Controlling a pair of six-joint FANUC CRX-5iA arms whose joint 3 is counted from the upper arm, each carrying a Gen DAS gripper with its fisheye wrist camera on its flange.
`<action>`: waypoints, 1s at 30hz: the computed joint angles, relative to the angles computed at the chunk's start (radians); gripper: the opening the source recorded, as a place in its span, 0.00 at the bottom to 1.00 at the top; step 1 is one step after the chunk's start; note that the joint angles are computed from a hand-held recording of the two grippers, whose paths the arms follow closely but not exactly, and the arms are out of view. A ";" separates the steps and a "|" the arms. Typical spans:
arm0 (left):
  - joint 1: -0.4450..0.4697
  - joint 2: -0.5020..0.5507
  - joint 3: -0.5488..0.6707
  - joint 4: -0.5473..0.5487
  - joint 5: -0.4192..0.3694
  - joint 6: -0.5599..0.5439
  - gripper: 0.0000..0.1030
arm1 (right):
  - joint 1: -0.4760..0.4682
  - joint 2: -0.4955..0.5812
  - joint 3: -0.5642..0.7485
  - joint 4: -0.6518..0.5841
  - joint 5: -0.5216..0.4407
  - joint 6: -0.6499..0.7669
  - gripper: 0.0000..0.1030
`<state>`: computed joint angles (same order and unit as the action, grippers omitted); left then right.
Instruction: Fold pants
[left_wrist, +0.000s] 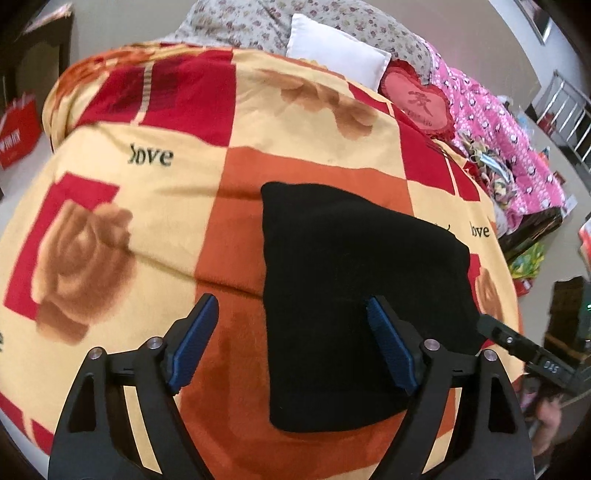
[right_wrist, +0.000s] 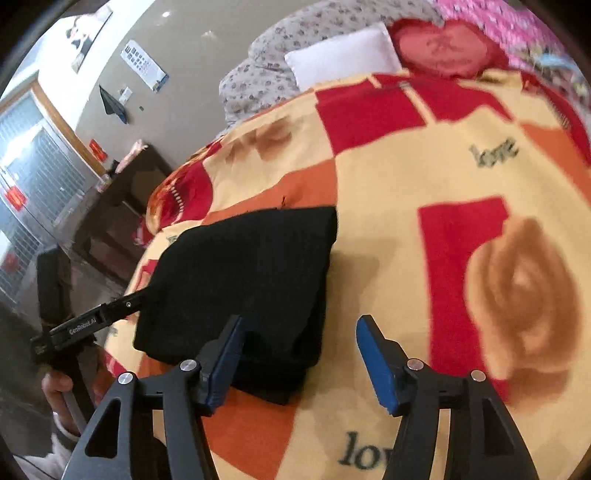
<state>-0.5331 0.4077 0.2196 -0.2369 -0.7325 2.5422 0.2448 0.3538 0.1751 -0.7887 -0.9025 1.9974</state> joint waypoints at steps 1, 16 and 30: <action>0.007 -0.002 -0.013 0.020 0.018 -0.010 0.81 | -0.009 0.015 0.014 -0.030 -0.018 0.012 0.59; 0.003 0.084 0.064 0.083 0.032 -0.146 0.90 | 0.001 0.074 0.047 -0.137 0.005 0.108 0.51; 0.044 0.113 0.221 -0.017 -0.047 -0.151 0.68 | 0.080 0.082 0.168 -0.028 0.093 0.091 0.36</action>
